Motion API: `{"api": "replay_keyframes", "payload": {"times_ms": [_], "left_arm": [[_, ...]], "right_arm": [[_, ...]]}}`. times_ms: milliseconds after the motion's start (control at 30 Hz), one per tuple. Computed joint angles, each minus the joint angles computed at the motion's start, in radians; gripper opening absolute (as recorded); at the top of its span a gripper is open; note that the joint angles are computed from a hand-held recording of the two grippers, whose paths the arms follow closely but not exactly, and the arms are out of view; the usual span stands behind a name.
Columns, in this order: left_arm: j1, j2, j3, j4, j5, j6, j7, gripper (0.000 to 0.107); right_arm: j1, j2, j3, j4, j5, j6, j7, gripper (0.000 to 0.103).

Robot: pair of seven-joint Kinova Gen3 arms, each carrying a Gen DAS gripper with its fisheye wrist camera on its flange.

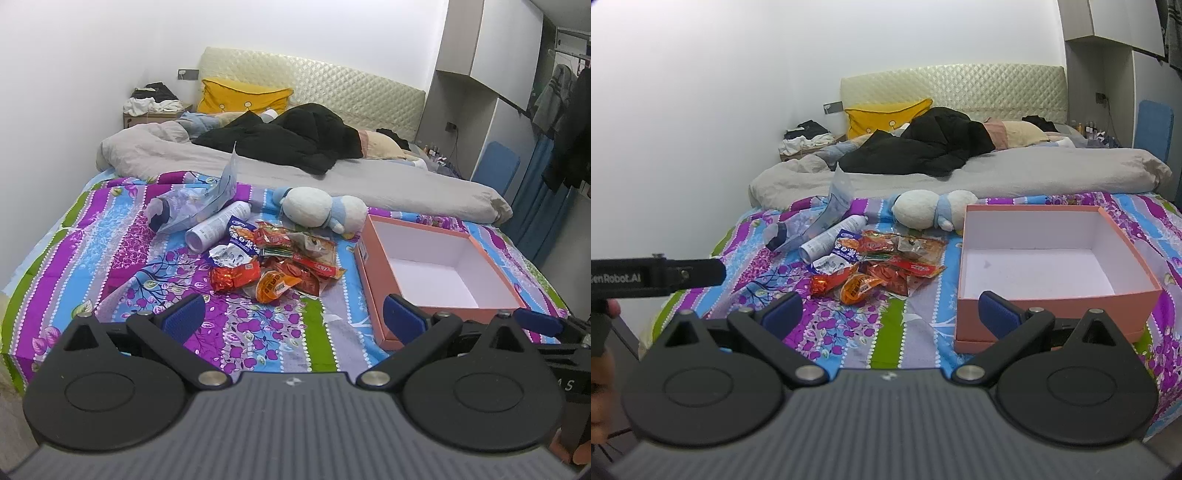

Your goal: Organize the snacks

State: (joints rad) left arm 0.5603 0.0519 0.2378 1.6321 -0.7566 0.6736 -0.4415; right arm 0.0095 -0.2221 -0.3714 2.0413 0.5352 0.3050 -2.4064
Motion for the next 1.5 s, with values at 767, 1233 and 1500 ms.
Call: {"api": "replay_keyframes", "payload": {"times_ms": [767, 1233, 1500], "left_arm": [[0.003, 0.001, -0.003, 0.006, 0.002, 0.000, -0.007, 0.103], [0.009, 0.012, -0.010, 0.000, -0.007, 0.003, -0.007, 0.103], [0.008, 0.006, -0.005, -0.001, 0.000, 0.010, -0.018, 0.103]], "right_arm": [[-0.022, -0.002, 0.026, 0.003, -0.035, 0.005, 0.033, 0.103], [-0.017, -0.009, 0.025, 0.012, -0.063, -0.005, 0.054, 0.103], [-0.006, 0.004, 0.001, -0.002, -0.032, 0.011, 0.022, 0.103]]}}
